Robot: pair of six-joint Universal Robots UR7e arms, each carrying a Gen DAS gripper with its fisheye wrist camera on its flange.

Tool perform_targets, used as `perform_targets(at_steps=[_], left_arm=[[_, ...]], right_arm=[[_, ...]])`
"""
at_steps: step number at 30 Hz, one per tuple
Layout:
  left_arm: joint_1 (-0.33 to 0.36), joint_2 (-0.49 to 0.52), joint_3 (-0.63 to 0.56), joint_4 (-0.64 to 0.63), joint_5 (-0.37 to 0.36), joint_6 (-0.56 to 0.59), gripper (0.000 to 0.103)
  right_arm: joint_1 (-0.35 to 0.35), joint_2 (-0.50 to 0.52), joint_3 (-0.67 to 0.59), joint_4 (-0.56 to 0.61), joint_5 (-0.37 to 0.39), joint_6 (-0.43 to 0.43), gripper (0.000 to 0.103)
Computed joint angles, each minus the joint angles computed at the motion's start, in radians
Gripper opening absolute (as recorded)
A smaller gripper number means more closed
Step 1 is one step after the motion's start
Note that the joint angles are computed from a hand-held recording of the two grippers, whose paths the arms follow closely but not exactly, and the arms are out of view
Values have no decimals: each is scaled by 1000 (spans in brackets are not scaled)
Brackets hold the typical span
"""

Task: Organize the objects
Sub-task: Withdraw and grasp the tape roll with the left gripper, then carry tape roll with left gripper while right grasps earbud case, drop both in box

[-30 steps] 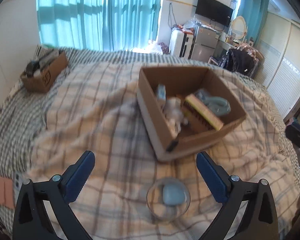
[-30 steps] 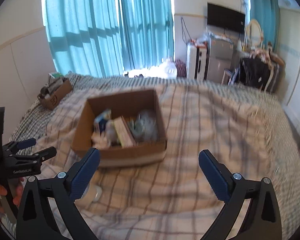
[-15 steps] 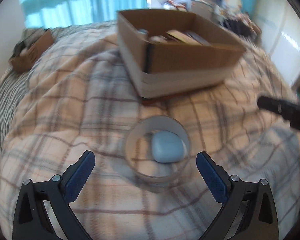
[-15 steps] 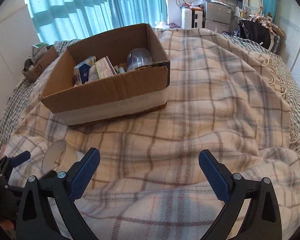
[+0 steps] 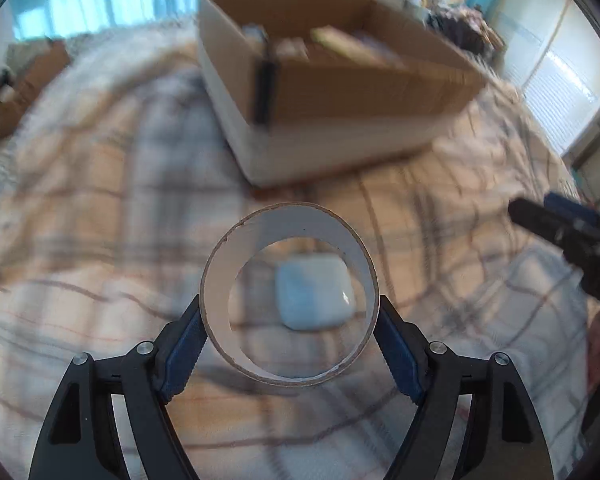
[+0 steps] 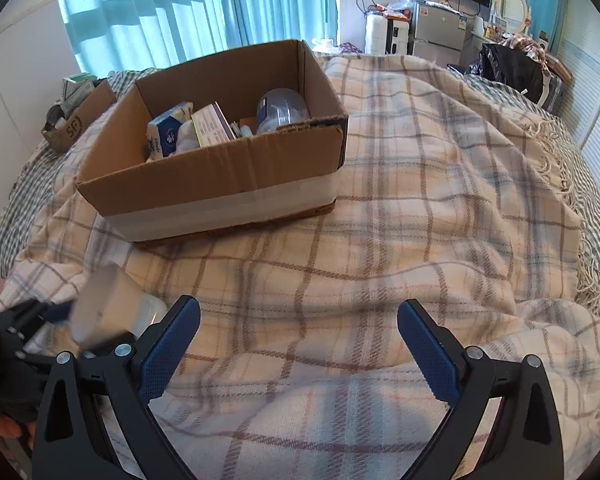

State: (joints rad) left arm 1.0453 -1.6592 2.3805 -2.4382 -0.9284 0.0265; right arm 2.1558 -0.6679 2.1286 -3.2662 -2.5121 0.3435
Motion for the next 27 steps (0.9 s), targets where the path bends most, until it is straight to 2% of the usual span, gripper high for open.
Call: perform_targets(at_steps=[4, 6, 8, 10, 13, 15, 18, 20, 22, 27], left_arm=[[13, -52, -51, 9, 22, 14, 82], [17, -55, -64, -30, 113, 53, 82], [15, -43, -51, -104, 211, 115, 82], [38, -36, -38, -171, 241, 188, 82], [110, -35, -51, -141, 161, 161, 82], [144, -17, -72, -93, 151, 130, 82], [163, -9, -85, -102, 122, 130, 82], [172, 3, -87, -111, 115, 135, 82], [186, 21, -92, -122, 108, 143, 82], [213, 21, -103, -123, 59, 148, 82]], right_arm=[[7, 1, -8, 3, 6, -24, 99], [11, -3, -13, -9, 42, -63, 99], [22, 0, -32, 8, 43, -85, 99], [32, 14, -67, 40, 53, -108, 99], [31, 51, -138, 105, 119, -123, 99], [27, 100, -199, 163, 147, -142, 98], [11, 183, -285, 255, 185, -163, 84], [-9, 221, -325, 323, 224, -159, 69], [-20, 249, -357, 391, 229, -152, 63], [-20, 280, -389, 466, 208, -143, 61]])
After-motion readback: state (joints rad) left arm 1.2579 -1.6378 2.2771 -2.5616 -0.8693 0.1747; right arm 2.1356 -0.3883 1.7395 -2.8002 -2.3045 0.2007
